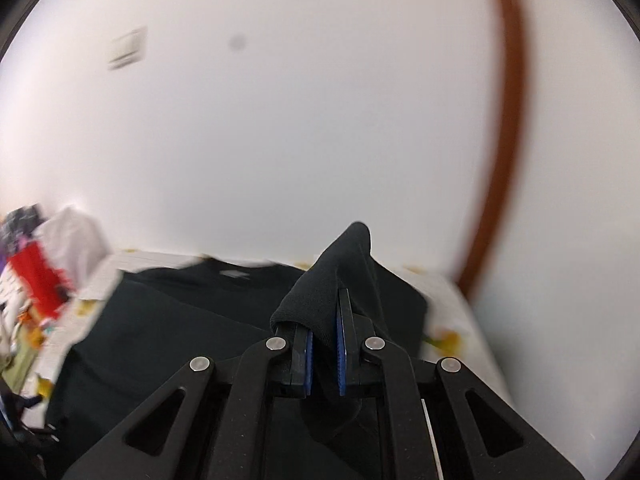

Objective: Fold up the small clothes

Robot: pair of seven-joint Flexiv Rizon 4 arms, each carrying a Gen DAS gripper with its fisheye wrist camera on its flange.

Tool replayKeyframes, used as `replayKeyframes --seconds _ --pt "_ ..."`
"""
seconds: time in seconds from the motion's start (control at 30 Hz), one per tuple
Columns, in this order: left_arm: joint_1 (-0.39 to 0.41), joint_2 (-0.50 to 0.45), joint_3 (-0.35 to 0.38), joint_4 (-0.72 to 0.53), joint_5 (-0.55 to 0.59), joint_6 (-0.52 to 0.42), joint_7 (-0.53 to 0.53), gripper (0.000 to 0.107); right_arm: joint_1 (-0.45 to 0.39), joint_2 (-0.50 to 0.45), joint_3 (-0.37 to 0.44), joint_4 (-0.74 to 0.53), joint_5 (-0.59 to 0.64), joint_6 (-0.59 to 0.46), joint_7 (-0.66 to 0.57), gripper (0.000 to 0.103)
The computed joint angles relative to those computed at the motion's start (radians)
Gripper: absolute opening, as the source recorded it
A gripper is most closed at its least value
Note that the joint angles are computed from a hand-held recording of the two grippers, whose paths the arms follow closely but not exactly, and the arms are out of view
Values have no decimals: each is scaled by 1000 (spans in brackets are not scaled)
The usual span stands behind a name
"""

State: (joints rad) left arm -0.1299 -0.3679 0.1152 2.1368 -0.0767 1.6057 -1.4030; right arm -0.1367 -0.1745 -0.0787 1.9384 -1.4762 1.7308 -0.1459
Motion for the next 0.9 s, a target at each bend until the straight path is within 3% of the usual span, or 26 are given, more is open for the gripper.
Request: replayKeyframes --seconds 0.13,0.23,0.33,0.4,0.47,0.5,0.53,0.6,0.67,0.8,0.9 --pt "161 21 -180 52 -78 19 69 68 131 -128 82 -97 179 -89 -180 9" --pt "218 35 -245 80 -122 25 102 68 242 -262 47 -193 181 -167 -200 9" --pt "269 51 -309 109 -160 28 143 68 250 -385 158 -260 434 -308 -430 9" --pt "263 60 -303 118 -168 28 156 68 241 -427 189 -269 532 -290 -460 10" --pt "262 69 -304 124 -180 22 169 68 239 -424 183 -243 573 -234 -461 25" --pt "263 73 -308 124 -187 18 177 68 228 -417 203 -237 601 -247 -490 48" --pt "269 78 -319 129 -196 19 188 68 199 -410 251 -232 644 -280 -546 61" --pt "251 87 -309 129 -201 23 195 68 172 -378 270 -178 678 -240 -602 66" --pt "192 97 -253 116 -185 16 180 68 144 -335 281 -102 706 -183 -653 78" --pt "152 115 -242 91 -190 -13 185 68 185 -223 135 73 706 -47 -654 81" --pt "73 105 -185 31 -153 -55 156 68 264 -152 -34 191 750 30 -643 81"
